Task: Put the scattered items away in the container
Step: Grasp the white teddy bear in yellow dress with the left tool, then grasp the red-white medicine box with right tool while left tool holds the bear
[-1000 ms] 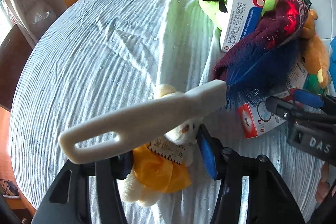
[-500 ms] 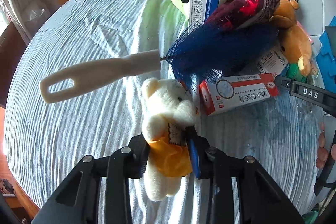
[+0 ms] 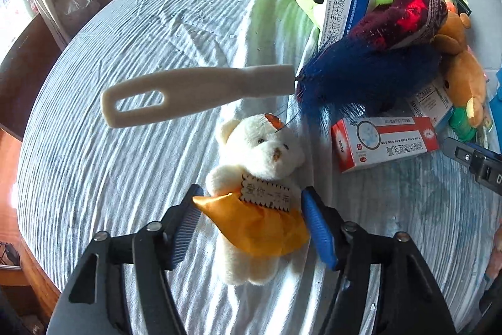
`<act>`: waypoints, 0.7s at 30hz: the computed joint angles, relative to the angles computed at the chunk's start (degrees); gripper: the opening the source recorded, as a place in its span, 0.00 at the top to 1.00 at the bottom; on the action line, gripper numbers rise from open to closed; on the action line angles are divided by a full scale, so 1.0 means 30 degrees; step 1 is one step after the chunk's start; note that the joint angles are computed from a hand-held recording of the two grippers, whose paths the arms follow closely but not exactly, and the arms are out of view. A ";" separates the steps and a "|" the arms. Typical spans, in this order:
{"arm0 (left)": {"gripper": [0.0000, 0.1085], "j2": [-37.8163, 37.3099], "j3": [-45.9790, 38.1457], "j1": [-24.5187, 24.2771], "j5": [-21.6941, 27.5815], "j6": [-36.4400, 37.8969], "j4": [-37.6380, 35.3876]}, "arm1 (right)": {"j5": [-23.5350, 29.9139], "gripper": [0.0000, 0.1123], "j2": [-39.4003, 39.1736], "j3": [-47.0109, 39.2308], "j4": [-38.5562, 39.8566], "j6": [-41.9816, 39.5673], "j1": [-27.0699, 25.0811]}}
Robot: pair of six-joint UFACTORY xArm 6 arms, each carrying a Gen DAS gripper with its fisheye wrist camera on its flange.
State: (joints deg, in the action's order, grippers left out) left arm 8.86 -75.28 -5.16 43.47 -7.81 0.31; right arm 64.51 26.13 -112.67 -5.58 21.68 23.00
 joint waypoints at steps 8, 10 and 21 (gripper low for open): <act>0.29 0.2008 -0.1525 0.0237 -0.0006 -0.0925 0.1661 | 0.0944 0.38 0.1212 -0.0987 -0.1576 0.0613 -0.0010; 0.58 0.1732 -0.1236 0.0271 -0.0180 -0.0725 0.0861 | 0.1025 0.39 0.1638 -0.1461 -0.0490 -0.0297 0.0147; 0.71 0.1807 -0.3176 -0.1370 0.1148 -0.3449 0.0960 | 0.2047 0.39 0.1953 -0.4050 0.4390 -0.6967 0.1283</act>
State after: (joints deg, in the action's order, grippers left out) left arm 14.27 -84.81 -9.27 46.91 -18.16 3.20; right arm 70.65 31.99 -124.82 7.59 0.78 26.85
